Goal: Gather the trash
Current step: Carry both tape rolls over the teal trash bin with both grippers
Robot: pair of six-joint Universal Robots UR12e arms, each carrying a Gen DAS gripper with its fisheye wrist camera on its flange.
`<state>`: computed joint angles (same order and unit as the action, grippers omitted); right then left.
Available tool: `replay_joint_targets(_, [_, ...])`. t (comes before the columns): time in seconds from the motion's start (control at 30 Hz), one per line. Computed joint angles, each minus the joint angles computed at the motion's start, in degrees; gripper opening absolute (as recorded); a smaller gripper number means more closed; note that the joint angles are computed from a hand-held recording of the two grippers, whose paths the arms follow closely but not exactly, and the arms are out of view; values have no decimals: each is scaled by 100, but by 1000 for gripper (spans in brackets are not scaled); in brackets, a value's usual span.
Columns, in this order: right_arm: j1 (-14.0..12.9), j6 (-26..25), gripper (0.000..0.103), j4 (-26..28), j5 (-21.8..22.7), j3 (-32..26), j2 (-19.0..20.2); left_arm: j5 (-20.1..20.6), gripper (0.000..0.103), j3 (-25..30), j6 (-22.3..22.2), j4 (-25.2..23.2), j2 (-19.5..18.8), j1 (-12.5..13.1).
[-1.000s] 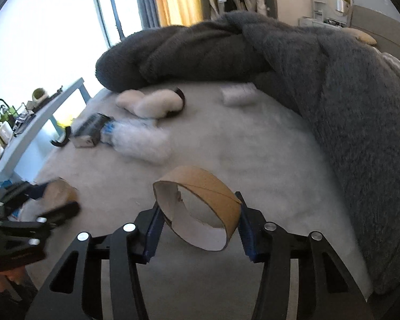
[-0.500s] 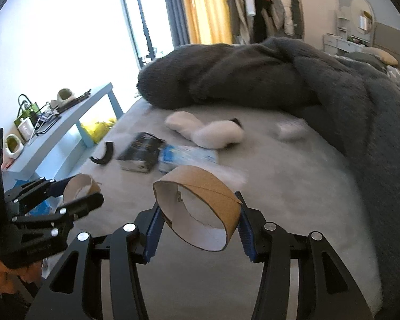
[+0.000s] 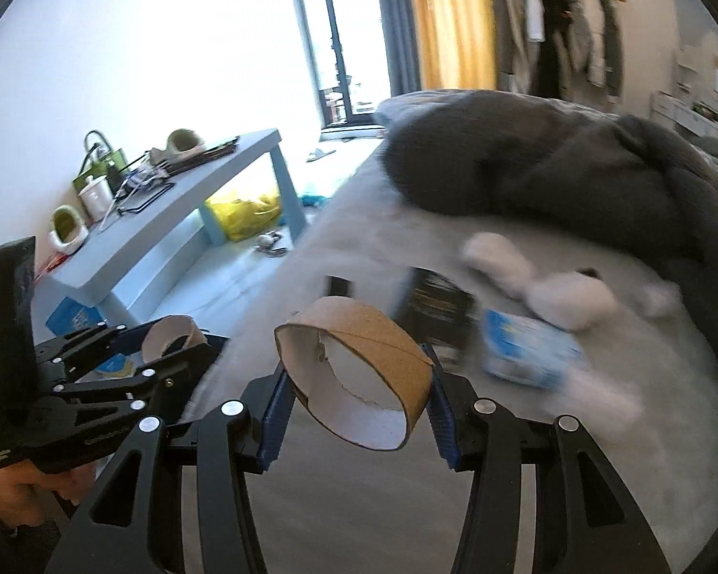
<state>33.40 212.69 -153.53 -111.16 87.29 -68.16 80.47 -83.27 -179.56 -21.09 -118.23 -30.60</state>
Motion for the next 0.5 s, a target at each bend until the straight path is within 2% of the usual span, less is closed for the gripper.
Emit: replay_joint_targets(0.5, [165,-528,51,332,649,-1471,967,350,54,-362,-461,-485,199,566])
